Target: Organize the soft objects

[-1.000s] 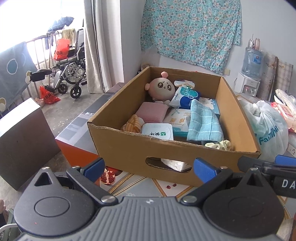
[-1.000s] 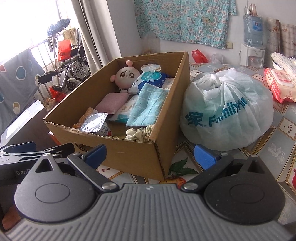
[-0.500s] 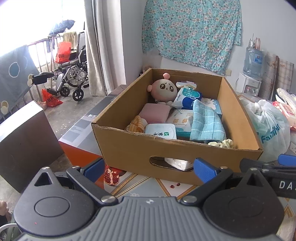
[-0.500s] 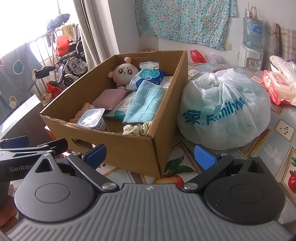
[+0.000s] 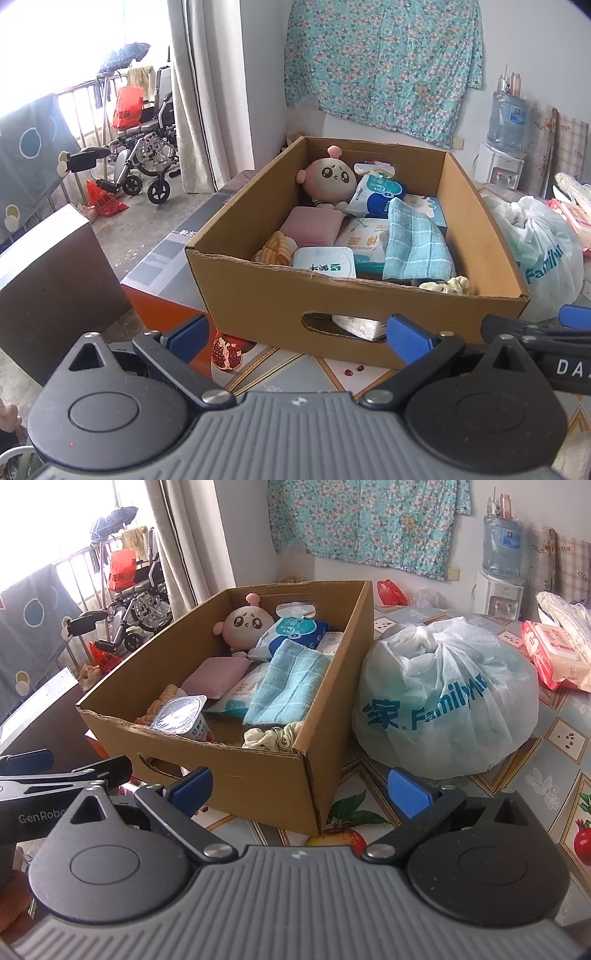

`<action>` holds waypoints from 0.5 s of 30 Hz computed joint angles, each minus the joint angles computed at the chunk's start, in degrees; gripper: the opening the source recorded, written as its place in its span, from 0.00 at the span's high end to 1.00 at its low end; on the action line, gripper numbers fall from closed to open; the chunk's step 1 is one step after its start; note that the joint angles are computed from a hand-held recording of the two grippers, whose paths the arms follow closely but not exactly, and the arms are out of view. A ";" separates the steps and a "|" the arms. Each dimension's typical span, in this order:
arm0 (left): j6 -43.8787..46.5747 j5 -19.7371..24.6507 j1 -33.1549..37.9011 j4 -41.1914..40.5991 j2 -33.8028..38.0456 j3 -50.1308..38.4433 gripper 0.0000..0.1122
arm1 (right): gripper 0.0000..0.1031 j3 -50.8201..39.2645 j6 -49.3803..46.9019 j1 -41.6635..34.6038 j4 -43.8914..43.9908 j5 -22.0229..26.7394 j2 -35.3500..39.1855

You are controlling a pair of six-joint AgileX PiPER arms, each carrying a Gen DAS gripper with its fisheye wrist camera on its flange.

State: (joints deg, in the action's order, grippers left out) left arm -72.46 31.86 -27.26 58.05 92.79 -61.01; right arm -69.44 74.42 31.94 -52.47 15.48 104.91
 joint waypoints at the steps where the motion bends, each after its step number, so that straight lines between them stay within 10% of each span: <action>1: 0.05 -0.02 0.03 -0.08 -0.01 0.00 0.09 | 0.01 -0.05 -0.18 -0.05 0.20 -0.02 0.09; 15: 1.64 -0.05 0.28 -1.39 1.27 -0.90 0.09 | 0.01 -0.68 -2.81 -0.59 2.27 0.28 0.86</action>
